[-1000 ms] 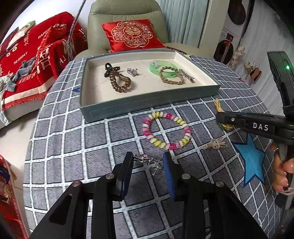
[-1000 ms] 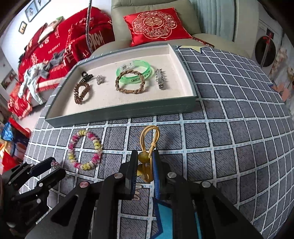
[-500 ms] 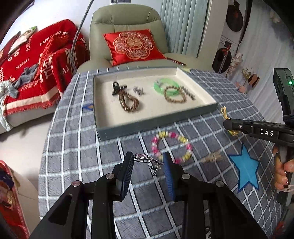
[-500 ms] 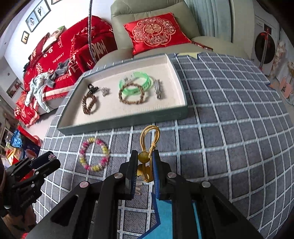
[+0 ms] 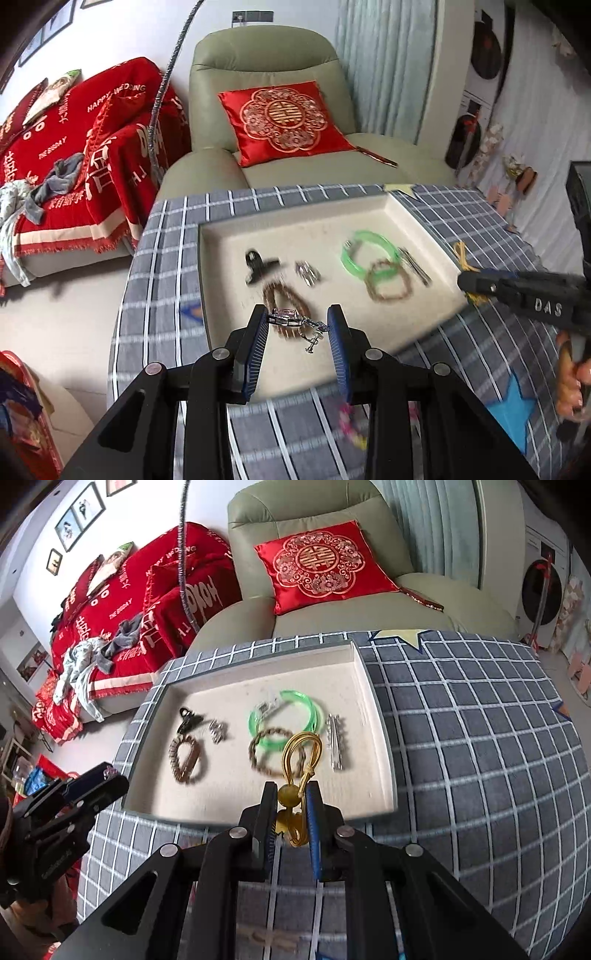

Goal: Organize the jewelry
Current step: 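Carry the hair tie into the tray with the right tool while the left tool carries the charm, then open the right tool to drop the hair tie while the left tool releases the charm in the tray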

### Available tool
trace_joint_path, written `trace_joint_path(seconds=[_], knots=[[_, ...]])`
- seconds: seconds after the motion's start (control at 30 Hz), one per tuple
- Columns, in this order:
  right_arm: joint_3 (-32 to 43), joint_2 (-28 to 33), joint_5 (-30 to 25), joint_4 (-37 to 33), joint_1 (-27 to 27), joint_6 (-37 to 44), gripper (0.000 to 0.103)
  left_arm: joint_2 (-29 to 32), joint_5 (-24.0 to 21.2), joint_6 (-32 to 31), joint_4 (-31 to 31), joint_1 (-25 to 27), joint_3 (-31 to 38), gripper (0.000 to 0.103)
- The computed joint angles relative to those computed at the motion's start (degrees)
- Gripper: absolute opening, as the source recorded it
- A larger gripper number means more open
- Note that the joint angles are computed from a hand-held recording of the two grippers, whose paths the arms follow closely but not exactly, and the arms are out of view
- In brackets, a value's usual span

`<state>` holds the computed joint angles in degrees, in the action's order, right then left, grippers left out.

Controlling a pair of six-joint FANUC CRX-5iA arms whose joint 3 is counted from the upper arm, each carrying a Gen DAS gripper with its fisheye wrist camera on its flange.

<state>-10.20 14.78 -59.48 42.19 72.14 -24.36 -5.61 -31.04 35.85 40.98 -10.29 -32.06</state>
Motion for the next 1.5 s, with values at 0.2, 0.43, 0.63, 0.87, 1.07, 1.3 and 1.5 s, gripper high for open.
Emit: trace_joint_path(seconds=[0.2, 0.43, 0.63, 0.87, 1.07, 1.3, 1.5], knots=[[1.9, 2.0, 1.8, -1.8, -4.1, 4.1, 0.017, 6.0, 2.4, 6.2, -4.3, -2.4, 5.1, 0.048], [3.0, 4.5, 3.5, -4.1, -6.8, 7.3, 0.017, 10.8, 3.5, 12.6, -11.0, -3.9, 8.6, 0.048], [3.7, 6.1, 3.2, -5.1, -7.5, 9.3, 0.017, 12.5, 3.6, 15.9, -14.9, -4.2, 9.9, 0.048], [3.5, 6.3, 4.0, -5.5, -7.8, 9.2, 0.017, 12.7, 3.9, 18.6, -18.8, -4.9, 10.7, 0.048], [3.2, 6.2, 5.4, -6.1, -8.0, 9.2, 0.017, 12.5, 4.2, 19.2, -19.9, -5.1, 10.7, 0.048], [2.8, 5.9, 6.3, -5.9, -7.9, 8.5, 0.053, 12.0, 4.6, 17.6, -17.8, -4.9, 9.8, 0.048], [-1.8, 2.6, 10.6, -0.7, -7.8, 1.2, 0.059, 11.5, 4.8, 17.6, -17.5, -5.0, 9.5, 0.049]])
